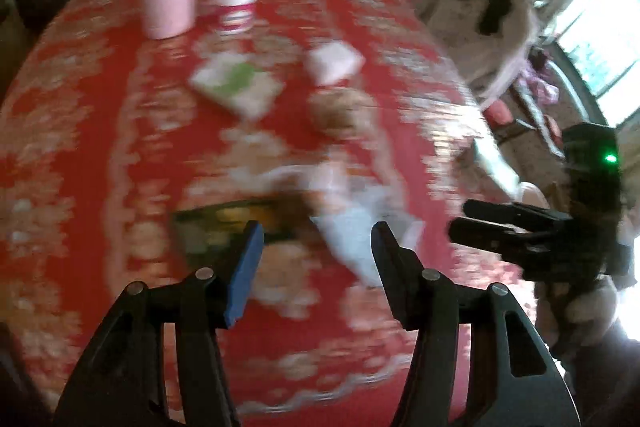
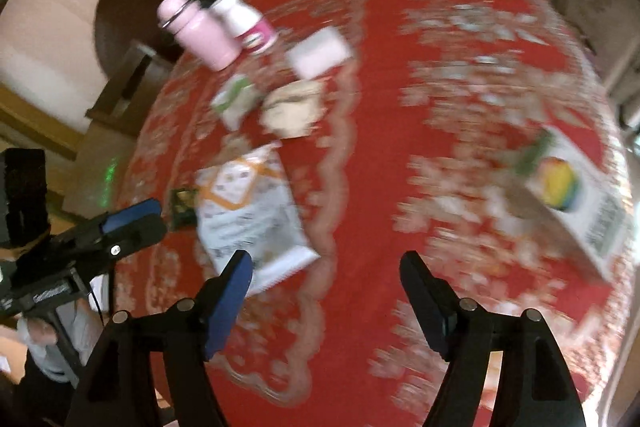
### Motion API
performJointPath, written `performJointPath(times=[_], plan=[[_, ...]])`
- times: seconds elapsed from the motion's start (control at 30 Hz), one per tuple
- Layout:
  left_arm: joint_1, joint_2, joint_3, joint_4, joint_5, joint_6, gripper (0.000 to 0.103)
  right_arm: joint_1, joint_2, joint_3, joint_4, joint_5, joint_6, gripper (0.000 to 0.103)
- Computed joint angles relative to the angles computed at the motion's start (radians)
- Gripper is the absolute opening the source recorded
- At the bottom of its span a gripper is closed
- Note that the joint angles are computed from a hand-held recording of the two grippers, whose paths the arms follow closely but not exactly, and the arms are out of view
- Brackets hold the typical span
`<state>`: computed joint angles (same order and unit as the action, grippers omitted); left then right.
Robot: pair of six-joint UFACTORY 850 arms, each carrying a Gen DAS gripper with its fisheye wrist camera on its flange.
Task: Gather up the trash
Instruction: 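Grasp the dark green snack packet with the left tool while the right tool grasps the white-orange snack bag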
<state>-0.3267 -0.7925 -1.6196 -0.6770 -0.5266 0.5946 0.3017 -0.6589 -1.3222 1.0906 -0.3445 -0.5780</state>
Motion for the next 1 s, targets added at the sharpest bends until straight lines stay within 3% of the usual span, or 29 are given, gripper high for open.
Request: performJointPath(times=[0.23, 0.4, 0.53, 0.67, 0.77, 0.87, 1.0], plan=[[0.088, -0.041, -0.038, -0.006, 0.009, -0.052, 0.055, 0.056, -0.132, -0.186, -0.070, -0.060, -0.002, 0.080], [0.111, -0.052, -0.046, -0.082, -0.017, 0.065, 0.055, 0.084, -0.215, -0.304, -0.354, -0.071, 0.239, 0.081], [0.115, -0.091, -0.095, -0.131, -0.088, 0.150, 0.058, 0.089, -0.215, -0.304, -0.414, -0.035, 0.316, 0.079], [0.106, -0.115, -0.124, -0.138, -0.137, 0.221, 0.059, 0.090, -0.208, -0.299, -0.576, -0.019, 0.479, 0.076], [0.091, -0.135, -0.155, -0.096, -0.159, 0.239, 0.060, 0.085, -0.192, -0.280, -0.562, 0.007, 0.469, 0.076], [0.072, -0.157, -0.184, -0.030, -0.172, 0.239, 0.060, 0.077, -0.179, -0.259, -0.486, 0.028, 0.402, 0.084], [0.056, -0.194, -0.229, 0.045, -0.200, 0.211, 0.060, 0.077, -0.209, -0.303, -0.618, -0.038, 0.478, 0.086]])
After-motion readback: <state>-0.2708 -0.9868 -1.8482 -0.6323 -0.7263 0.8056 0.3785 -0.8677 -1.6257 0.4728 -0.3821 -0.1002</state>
